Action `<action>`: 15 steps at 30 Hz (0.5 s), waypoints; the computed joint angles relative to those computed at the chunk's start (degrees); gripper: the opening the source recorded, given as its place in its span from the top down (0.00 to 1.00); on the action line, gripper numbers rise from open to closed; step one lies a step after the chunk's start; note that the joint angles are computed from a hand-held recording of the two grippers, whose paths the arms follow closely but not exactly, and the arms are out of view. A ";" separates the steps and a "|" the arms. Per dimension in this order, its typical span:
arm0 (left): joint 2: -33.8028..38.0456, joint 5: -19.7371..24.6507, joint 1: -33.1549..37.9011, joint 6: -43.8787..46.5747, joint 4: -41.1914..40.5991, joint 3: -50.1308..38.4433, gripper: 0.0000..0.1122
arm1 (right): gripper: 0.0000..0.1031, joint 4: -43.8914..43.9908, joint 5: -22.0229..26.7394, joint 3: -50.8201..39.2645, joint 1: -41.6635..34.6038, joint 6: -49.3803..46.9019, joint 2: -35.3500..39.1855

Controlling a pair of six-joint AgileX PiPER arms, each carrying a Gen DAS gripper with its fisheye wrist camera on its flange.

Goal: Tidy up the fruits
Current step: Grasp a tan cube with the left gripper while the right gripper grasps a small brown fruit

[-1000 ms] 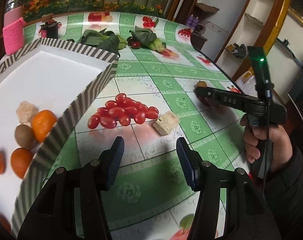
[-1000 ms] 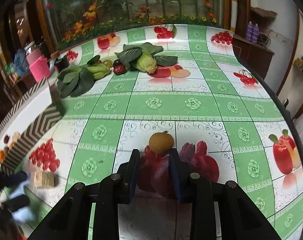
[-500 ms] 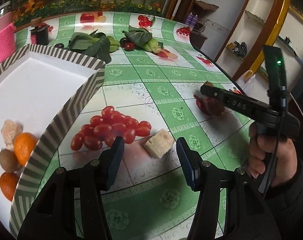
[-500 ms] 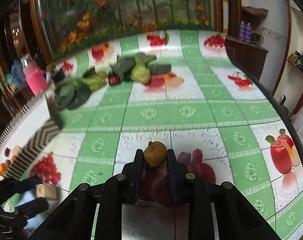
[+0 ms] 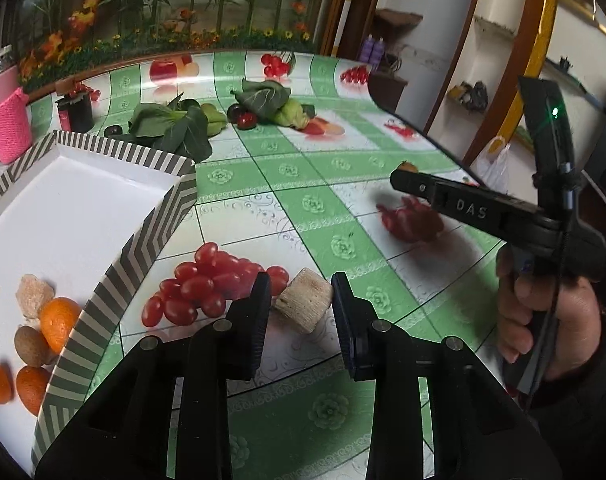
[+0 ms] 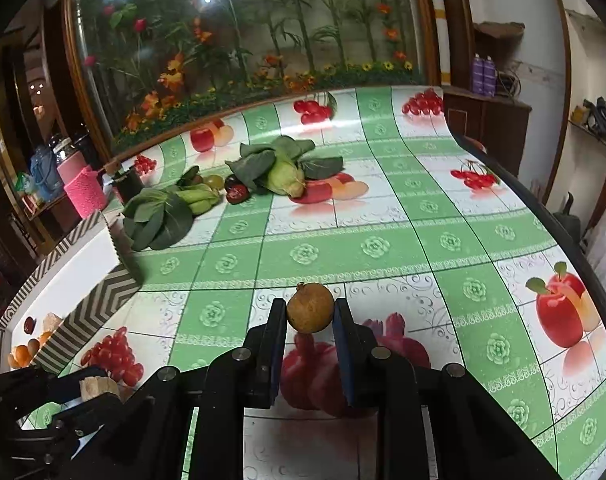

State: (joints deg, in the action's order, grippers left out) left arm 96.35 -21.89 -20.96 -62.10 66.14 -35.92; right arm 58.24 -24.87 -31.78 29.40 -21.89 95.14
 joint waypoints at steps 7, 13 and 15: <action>-0.50 -3.25 3.03 -3.04 2.55 0.91 0.74 | 0.78 4.49 -4.49 0.21 3.81 -4.66 -0.42; -2.42 -3.98 4.11 -0.26 0.18 3.12 0.74 | 0.78 14.69 -8.13 -1.90 7.81 -14.31 0.70; -3.29 -4.08 4.44 1.23 -0.71 4.06 0.74 | 0.78 14.33 -6.93 -1.96 8.47 -12.46 0.78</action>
State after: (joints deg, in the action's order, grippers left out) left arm 93.06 -25.97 -16.52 -60.88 65.43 -31.86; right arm 72.58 -31.81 -33.75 37.87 -34.35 95.92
